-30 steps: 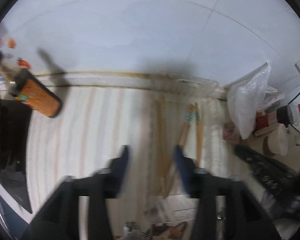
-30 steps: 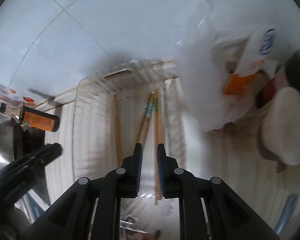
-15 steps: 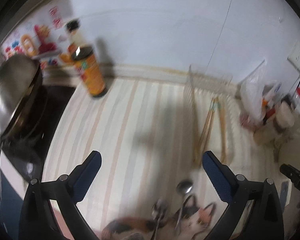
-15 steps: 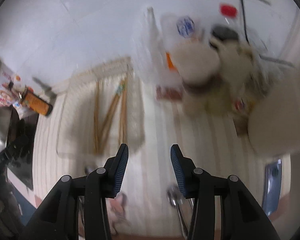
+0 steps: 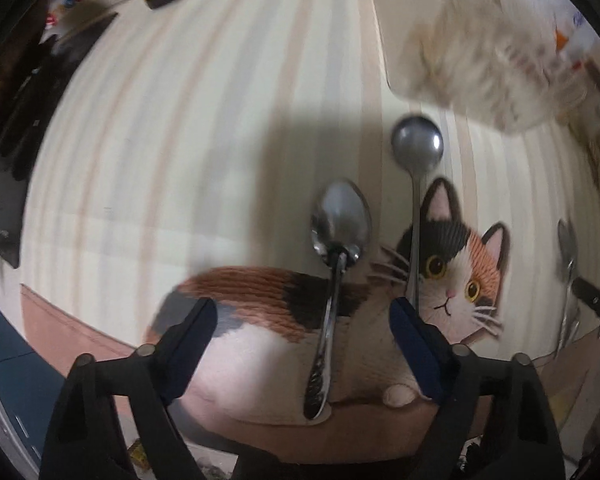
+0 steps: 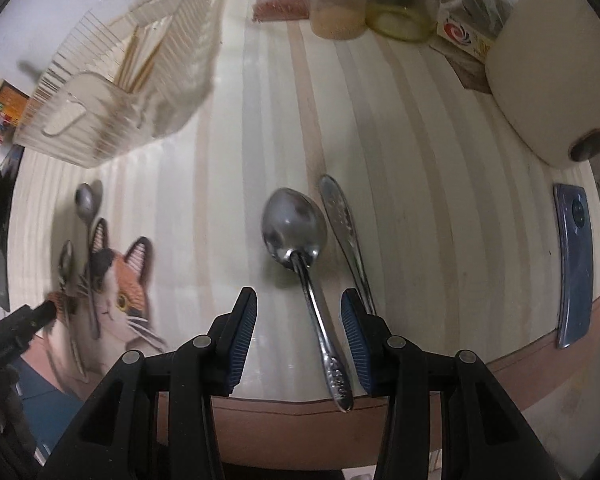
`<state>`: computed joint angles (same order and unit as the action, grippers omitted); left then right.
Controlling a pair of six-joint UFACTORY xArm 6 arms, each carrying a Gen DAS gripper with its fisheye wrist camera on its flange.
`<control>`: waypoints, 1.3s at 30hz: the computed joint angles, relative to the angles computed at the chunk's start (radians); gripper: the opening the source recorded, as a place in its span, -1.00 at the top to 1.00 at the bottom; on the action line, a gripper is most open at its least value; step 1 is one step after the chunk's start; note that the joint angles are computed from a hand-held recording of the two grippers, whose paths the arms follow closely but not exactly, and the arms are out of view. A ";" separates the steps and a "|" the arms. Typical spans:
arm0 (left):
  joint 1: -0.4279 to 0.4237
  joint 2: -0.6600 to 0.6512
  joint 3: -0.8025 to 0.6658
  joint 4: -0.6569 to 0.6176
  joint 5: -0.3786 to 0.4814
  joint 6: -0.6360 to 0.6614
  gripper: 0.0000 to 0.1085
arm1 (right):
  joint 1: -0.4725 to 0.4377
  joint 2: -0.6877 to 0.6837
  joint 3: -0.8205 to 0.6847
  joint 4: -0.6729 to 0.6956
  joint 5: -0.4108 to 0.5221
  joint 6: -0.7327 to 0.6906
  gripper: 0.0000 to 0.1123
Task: Organize utensils
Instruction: 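Move both open tools back toward the utensils on the cat placemat, then grasp a metal spoon by its handle with the left tool while the right tool grasps another spoon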
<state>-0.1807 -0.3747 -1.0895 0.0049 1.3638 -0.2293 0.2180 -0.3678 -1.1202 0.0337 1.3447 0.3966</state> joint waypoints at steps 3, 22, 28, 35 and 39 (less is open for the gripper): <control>-0.020 0.025 0.005 0.012 -0.026 -0.003 -0.21 | 0.009 -0.003 0.021 -0.016 -0.008 -0.006 0.18; -0.063 -0.018 0.027 0.019 -0.032 -0.003 0.92 | 0.159 -0.092 0.082 -0.038 0.072 0.072 0.88; -0.070 -0.017 0.022 0.032 -0.029 -0.013 0.90 | 0.175 -0.051 0.025 -0.061 0.120 0.062 0.87; -0.058 0.002 0.027 0.023 -0.059 -0.005 0.92 | 0.203 -0.039 0.013 -0.088 0.135 0.070 0.87; -0.070 -0.023 0.046 0.042 -0.058 -0.013 0.93 | 0.188 -0.024 0.016 -0.083 0.101 0.070 0.88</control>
